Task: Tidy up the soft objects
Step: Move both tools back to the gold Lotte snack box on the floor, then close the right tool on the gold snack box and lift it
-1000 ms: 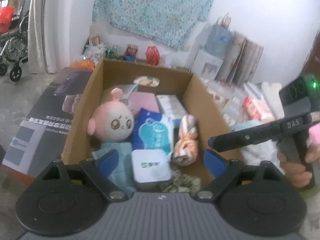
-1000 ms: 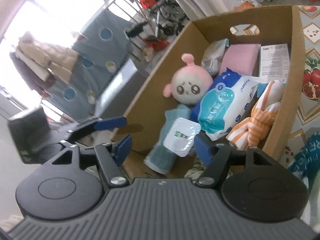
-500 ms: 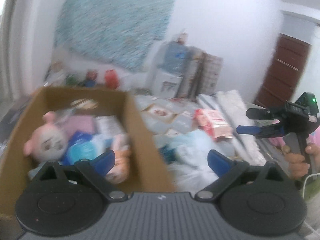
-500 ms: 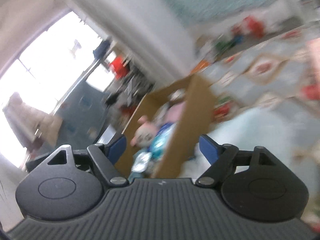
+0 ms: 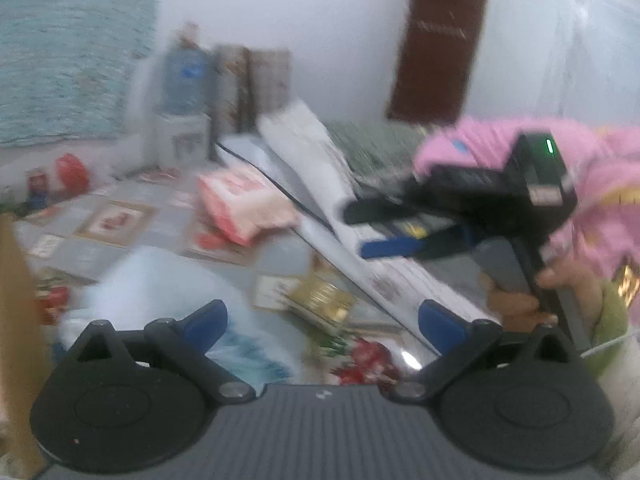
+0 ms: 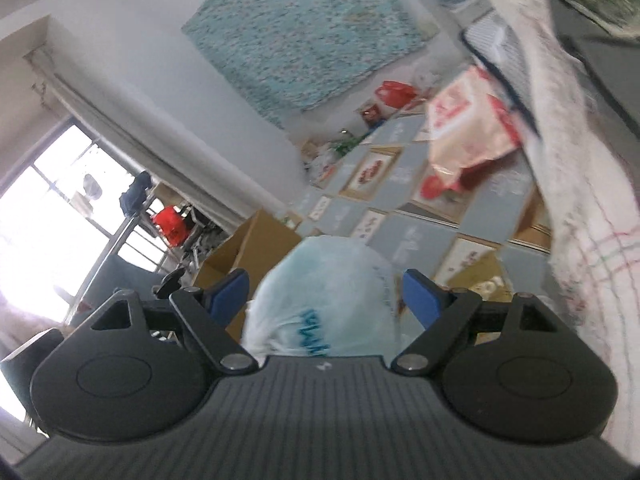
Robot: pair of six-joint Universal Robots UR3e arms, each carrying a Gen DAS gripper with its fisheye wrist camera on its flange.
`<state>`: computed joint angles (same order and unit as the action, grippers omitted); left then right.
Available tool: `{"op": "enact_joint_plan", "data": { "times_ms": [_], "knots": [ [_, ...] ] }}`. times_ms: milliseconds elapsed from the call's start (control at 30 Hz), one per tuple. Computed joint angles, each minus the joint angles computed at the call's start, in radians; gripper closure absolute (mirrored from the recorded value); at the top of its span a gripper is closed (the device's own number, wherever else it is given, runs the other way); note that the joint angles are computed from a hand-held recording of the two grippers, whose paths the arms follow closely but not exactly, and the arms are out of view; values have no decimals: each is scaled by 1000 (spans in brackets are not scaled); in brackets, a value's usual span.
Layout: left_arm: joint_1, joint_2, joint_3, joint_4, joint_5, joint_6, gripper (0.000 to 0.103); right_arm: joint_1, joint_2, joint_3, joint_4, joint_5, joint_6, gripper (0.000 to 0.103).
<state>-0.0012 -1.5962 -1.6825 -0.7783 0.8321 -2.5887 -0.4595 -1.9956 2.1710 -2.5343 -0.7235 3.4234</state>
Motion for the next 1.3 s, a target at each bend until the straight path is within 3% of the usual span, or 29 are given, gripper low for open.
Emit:
{"op": "enact_joint_plan", "data": {
  "times_ms": [133,233,400,567,1033,1300],
  "knots": [
    [-190,-202,113,128,189,-76,3,17,93,7,-73,-71,-11,22],
    [-277,-343,211,179,277,-102,6,41,175,-29,-78,-144,-35,31],
    [-347,-510,405,94,400,-115,24,54,295,-71,-74,-205,-70,45],
    [-371,-582,483,56,443,-113,29,45,344,-47,-97,-201,-75,54],
    [-371,-622,515,35,445,-112,30,2,256,30,-27,-132,-95,55],
    [-377,-647,528,44,467,-135,30,50,321,27,-100,-197,-77,62]
  ]
}}
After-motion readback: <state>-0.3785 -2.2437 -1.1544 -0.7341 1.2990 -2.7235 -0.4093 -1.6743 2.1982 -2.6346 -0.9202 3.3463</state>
